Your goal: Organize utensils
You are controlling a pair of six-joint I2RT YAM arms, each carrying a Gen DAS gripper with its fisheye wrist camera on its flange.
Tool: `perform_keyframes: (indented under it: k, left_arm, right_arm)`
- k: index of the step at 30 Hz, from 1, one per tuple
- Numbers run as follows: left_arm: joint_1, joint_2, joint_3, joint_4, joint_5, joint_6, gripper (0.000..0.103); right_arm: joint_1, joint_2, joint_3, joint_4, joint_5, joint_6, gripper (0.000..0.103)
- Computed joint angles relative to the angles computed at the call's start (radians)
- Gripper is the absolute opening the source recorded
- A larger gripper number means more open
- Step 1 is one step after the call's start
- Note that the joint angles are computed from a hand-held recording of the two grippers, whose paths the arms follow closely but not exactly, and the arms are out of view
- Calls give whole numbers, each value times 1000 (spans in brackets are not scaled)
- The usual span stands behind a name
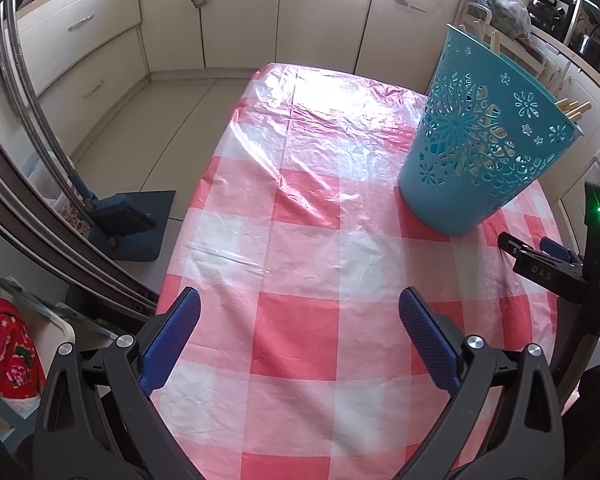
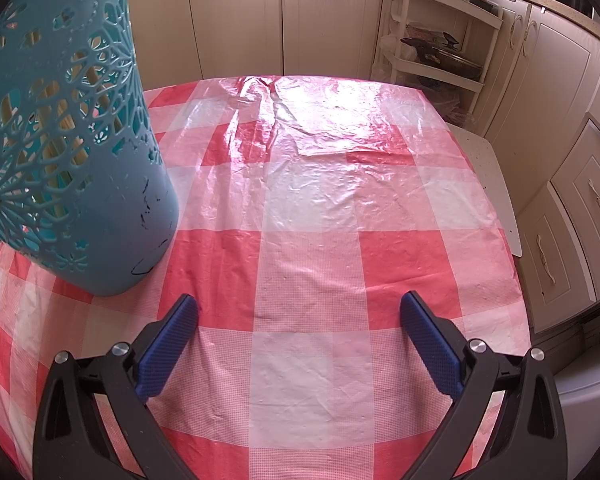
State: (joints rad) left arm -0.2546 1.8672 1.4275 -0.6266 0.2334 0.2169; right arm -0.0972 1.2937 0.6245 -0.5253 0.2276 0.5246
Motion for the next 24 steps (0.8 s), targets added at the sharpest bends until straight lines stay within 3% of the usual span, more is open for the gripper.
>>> perform_keyframes:
  k: [10, 19, 24]
  left_arm:
    - [11, 12, 26, 5, 0, -26, 96]
    - [123, 20, 69, 68, -19, -228, 95]
    - [131, 30, 79, 56, -19, -231, 95]
  right_arm:
    - [-6, 3, -1, 6, -3, -5, 96]
    - [-10, 3, -5, 12, -10, -14, 97]
    - [-11, 9, -2, 14, -10, -15, 97]
